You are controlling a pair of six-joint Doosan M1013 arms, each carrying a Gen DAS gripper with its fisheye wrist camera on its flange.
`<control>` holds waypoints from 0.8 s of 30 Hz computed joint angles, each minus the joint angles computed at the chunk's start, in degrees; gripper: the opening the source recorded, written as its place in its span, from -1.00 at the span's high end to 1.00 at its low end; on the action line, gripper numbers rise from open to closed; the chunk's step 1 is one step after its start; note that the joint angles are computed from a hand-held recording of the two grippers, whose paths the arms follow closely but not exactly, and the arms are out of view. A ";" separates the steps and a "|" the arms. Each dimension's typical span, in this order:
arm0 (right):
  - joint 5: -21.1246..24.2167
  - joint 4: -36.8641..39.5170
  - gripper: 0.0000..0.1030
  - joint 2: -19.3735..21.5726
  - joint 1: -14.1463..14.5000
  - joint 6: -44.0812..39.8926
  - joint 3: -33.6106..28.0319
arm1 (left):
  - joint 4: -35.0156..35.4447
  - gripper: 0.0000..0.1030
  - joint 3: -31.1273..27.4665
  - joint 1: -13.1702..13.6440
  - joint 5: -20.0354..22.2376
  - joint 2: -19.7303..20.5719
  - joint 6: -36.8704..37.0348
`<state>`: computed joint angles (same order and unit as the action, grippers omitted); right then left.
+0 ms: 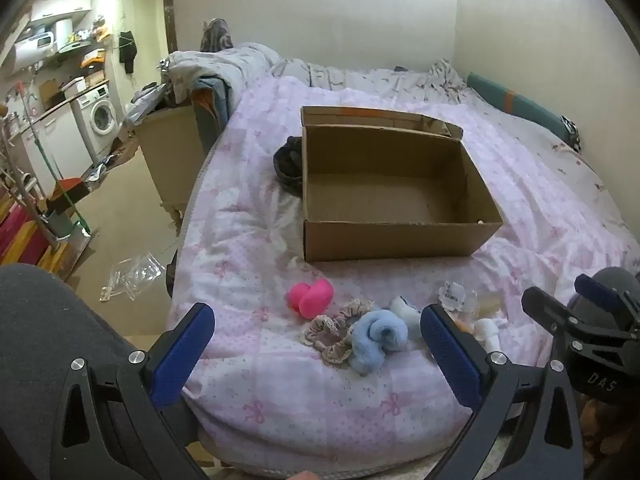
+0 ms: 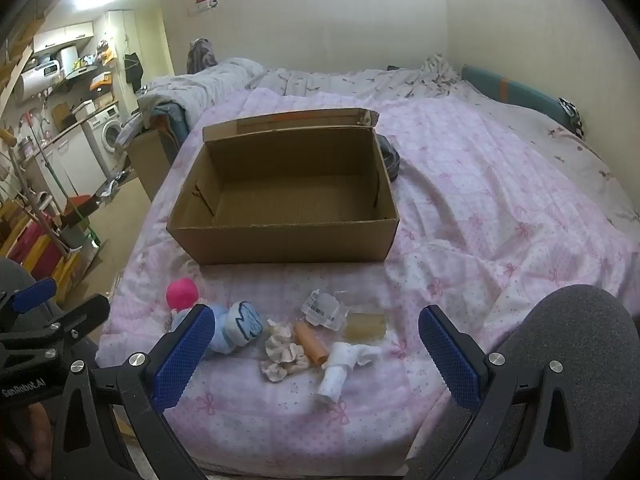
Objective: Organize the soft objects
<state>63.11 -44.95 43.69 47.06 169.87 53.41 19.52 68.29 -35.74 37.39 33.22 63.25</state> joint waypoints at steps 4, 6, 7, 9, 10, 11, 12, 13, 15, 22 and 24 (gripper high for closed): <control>0.16 -0.06 -1.00 -0.01 -0.08 0.06 0.04 | -1.67 -1.00 0.89 0.59 -1.27 -0.71 0.32; 0.25 -0.06 -1.00 0.04 -0.07 0.00 -0.01 | -2.05 -1.00 0.94 0.63 -1.33 -0.65 0.42; 0.38 -0.13 -1.00 0.10 -0.04 -0.08 -0.10 | -1.85 -1.00 0.91 0.62 -1.32 -0.65 0.22; 0.65 -0.34 -1.00 0.22 0.07 -0.25 -0.28 | -1.68 -1.00 0.90 0.72 -1.43 -0.63 0.34; -0.27 0.44 -1.00 -0.49 -0.31 0.17 0.75 | -1.15 -1.00 0.84 0.56 -1.27 -0.60 -0.19; -0.29 0.37 -1.00 -0.52 -0.27 0.14 0.81 | -0.82 -1.00 0.77 0.46 -1.13 -0.57 -0.48; -0.32 0.29 -1.00 -0.57 -0.25 0.15 0.90 | -0.87 -1.00 0.78 0.54 -1.23 -0.55 -0.44; -0.37 0.23 -1.00 -0.62 -0.22 0.17 1.02 | -0.56 -1.00 0.71 0.42 -1.06 -0.55 -0.67; -0.49 0.16 -1.00 -0.77 -0.19 0.30 1.31 | -0.45 -1.00 0.74 0.39 -1.07 -0.57 -0.68; 0.47 0.41 -1.00 0.11 -0.02 -0.52 -0.28 | -0.57 -1.00 0.86 0.39 -1.33 -0.52 -0.41; 0.48 0.36 -1.00 0.10 -0.01 -0.52 -0.25 | -0.49 -1.00 0.90 0.42 -1.45 -0.50 -0.44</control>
<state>63.60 -44.59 43.79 47.05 169.35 53.16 19.04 69.19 -35.32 35.94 32.72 62.81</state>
